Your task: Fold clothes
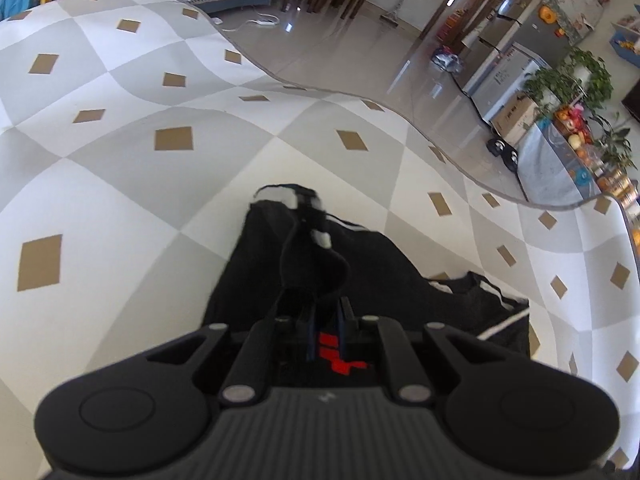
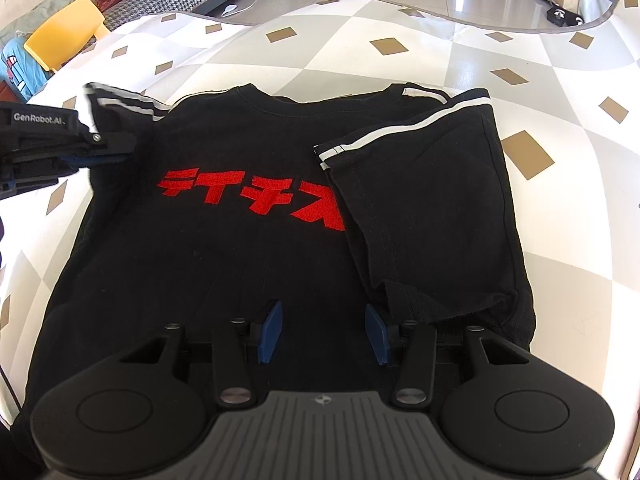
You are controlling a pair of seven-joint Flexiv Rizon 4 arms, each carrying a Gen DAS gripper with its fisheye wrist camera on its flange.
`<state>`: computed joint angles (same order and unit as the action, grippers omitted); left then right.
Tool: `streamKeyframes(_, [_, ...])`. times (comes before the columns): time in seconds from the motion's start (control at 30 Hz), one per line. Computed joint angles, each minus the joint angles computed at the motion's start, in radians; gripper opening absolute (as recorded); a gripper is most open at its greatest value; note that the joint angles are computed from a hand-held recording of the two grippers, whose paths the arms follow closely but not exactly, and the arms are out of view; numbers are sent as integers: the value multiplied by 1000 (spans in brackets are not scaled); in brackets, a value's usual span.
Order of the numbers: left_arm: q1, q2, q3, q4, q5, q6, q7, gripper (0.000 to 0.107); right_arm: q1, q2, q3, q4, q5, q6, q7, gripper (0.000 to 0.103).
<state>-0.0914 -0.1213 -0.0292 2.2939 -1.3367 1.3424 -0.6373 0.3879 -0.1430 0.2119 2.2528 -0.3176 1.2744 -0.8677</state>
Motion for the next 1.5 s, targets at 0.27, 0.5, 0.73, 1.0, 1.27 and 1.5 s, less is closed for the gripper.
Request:
streamKeyframes(0.27, [-47,36,-18,35,-33,14,109,56,-4,7,4,0,19,-6,-13,46])
streamKeyframes(0.5, [-25,10,13,14,17,69,-1,74,-3,6,4,-1,20,-9,-16,46])
streamKeyframes(0.73, [17,-9,1,0,-4,115,-55,80,0,5,4,-1,17,-10,-15,46])
streamKeyframes(1.0, [30,-19,-5,27,142,101,-119,83,0,8,2,2,10,-9,-8,46])
streamKeyframes(1.27, [43,-33,2,74,448,87,-237,92,-9,26,9,11,24,-35,-28,46])
streamKeyframes(1.5, [46,-26,8,124,716,165,-340,98,-16,49,16,14,59,-75,-66,46])
